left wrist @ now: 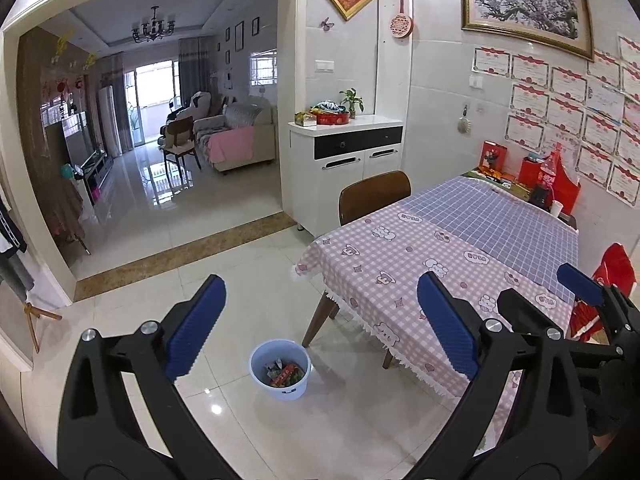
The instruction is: Collect trash
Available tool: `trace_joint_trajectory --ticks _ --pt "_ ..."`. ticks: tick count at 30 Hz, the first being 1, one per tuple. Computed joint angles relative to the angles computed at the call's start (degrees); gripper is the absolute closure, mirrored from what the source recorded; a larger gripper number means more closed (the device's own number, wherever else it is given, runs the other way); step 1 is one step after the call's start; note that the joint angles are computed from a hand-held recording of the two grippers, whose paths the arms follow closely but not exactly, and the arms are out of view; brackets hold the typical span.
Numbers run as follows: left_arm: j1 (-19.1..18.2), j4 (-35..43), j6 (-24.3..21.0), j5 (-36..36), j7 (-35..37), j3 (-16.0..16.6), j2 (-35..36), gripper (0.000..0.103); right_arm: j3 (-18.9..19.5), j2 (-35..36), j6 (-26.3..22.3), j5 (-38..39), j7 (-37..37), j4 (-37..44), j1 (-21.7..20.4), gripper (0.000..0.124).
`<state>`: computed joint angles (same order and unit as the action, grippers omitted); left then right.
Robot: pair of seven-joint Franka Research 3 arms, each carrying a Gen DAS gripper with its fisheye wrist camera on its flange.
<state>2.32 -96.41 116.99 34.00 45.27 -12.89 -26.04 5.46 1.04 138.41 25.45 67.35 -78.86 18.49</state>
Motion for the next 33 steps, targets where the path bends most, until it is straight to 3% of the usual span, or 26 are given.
trace_joint_trajectory --ticks 9,33 --pt "0.02 -3.34 2.15 -1.88 2.10 1.80 -3.43 0.009 0.74 -1.42 1.51 -3.64 3.32 -1.76 1.37 0.030" --pt "1.48 -3.24 3.94 -3.66 4.75 2.80 -3.80 0.009 1.02 0.95 1.27 -7.47 7.49 1.45 2.43 0.030"
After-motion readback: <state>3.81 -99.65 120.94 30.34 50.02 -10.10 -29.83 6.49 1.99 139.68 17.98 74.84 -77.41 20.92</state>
